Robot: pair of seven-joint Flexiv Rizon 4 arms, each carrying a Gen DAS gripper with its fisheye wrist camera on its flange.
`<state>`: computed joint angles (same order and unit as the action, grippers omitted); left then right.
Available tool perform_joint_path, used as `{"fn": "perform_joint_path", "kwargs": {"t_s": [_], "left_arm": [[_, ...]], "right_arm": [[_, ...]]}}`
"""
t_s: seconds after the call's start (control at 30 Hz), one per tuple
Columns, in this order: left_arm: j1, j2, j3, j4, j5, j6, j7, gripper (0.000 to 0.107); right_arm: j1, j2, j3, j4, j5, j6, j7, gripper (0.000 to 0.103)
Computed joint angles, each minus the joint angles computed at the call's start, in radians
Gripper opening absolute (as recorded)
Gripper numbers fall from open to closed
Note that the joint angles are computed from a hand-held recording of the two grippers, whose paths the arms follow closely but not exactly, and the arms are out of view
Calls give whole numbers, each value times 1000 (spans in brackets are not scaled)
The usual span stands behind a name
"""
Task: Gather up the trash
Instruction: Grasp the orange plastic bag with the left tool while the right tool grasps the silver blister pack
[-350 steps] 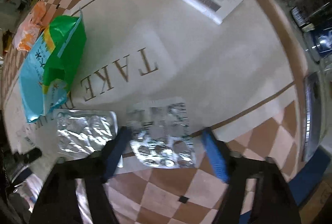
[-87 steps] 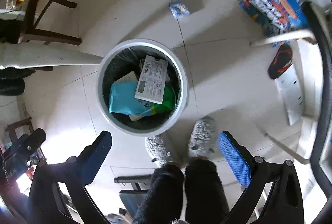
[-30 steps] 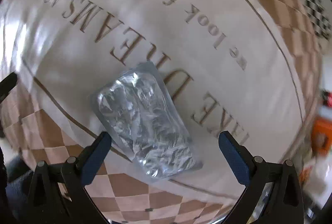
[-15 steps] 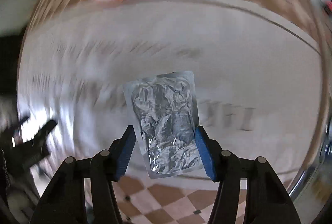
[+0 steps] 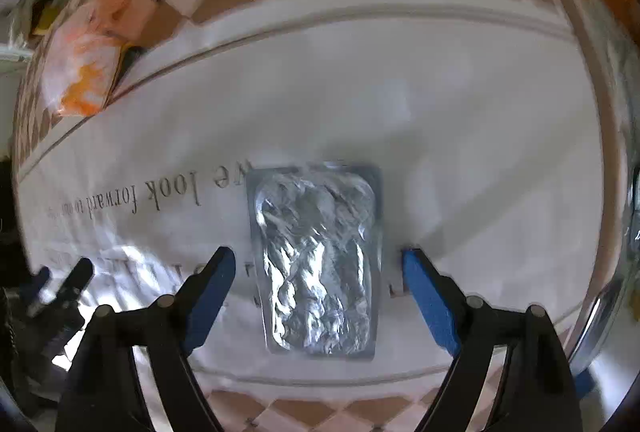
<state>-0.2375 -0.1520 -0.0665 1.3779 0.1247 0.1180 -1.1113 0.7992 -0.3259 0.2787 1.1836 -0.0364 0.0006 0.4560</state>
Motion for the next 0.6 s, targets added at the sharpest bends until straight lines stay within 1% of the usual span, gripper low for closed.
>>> {"fn": "perform_joint_path", "kwargs": {"t_s": [0.03,0.07,0.13,0.17,0.23,0.3,0.4,0.5,0.53,0.57,0.6], "left_arm": [[-1,3,1,7,-3,2,-4,102],[8,12,8,33,-17,18,6,102],[15,5,2,15,-43,3,7,102],[18,-15,-5,-12,-66,-4,8,102],[24,-43,-13,-60,-119,-28,9,101],[25,-81,-29,-128,-194,-67,-6,101],[17,-164,-52,-248,-289,-145,-59,101],[-9,-252,-68,-360,-341,-199,-123,101],[-26,-288,-71,-406,-335,-223,-144,96],[-40,-300,-68,-421,-327,-232,-152,91],[-58,-326,-65,-453,-304,-247,-162,75]], "right_arm": [[8,-29,-3,-50,-3,-61,-9,86],[23,-45,-8,-81,-27,-97,-16,78],[29,-53,-15,-104,-38,-107,-37,66],[26,-38,-16,-76,-33,-65,-26,66],[25,-21,-23,-59,-49,-52,-8,66],[16,23,-23,-4,-65,-15,28,66],[-9,86,-22,53,-98,-21,71,66],[-40,131,-15,94,-115,-40,88,66],[-52,140,-15,97,-120,-52,85,66],[-60,149,-12,100,-123,-64,88,66],[-72,162,-12,110,-127,-70,84,66]]}}
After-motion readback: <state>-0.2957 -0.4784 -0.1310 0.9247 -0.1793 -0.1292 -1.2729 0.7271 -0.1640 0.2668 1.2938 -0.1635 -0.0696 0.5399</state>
